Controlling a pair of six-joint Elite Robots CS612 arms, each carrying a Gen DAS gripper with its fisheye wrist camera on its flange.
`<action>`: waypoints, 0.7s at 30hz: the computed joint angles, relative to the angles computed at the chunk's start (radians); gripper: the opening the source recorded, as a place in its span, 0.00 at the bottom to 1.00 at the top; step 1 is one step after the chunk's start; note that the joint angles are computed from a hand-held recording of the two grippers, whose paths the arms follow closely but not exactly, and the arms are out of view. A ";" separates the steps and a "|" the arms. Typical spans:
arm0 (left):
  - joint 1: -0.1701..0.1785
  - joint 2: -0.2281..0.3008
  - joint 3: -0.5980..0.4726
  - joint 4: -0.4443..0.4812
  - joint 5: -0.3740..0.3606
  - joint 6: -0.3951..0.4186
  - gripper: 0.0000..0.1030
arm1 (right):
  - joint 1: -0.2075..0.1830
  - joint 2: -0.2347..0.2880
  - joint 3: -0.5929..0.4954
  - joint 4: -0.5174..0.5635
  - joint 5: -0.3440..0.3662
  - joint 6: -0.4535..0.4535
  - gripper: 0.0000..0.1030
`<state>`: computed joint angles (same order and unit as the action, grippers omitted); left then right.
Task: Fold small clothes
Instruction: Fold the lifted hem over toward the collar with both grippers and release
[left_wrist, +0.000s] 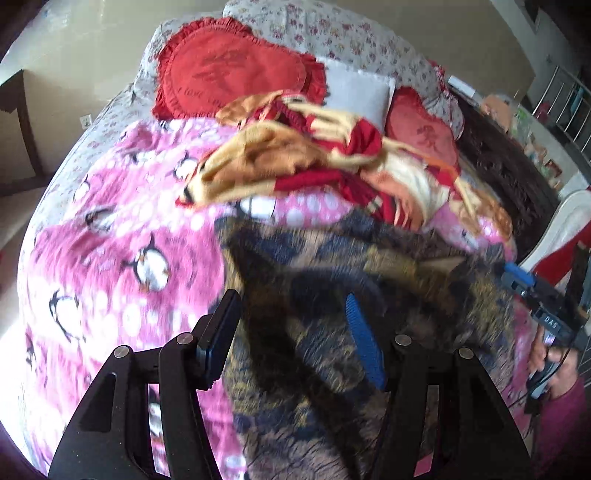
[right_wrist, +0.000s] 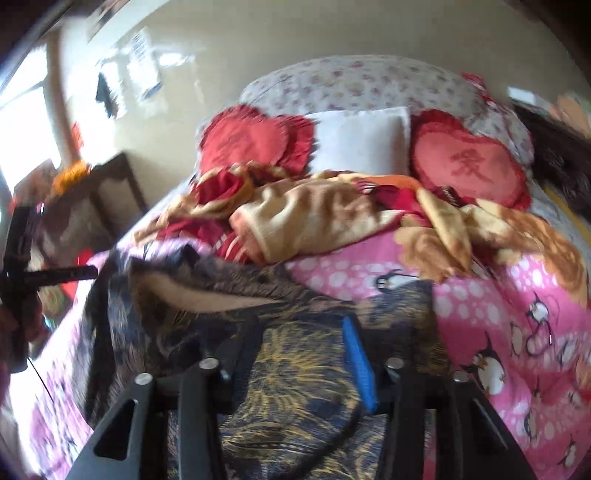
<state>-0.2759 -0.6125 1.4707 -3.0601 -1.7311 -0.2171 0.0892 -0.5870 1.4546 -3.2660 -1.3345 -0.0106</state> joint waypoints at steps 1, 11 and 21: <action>-0.001 -0.002 0.011 0.006 0.007 0.001 0.58 | 0.010 0.008 -0.019 0.025 0.007 -0.047 0.55; -0.012 0.016 0.014 0.063 0.161 0.028 0.58 | 0.071 0.071 -0.180 0.290 -0.059 -0.198 0.03; 0.003 0.024 0.008 0.038 0.122 -0.037 0.58 | 0.054 0.107 -0.222 0.254 -0.062 0.011 0.22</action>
<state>-0.2732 -0.5880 1.4782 -3.0217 -1.6087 -0.2538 0.1428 -0.4802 1.2326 -3.0121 -1.3967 0.0006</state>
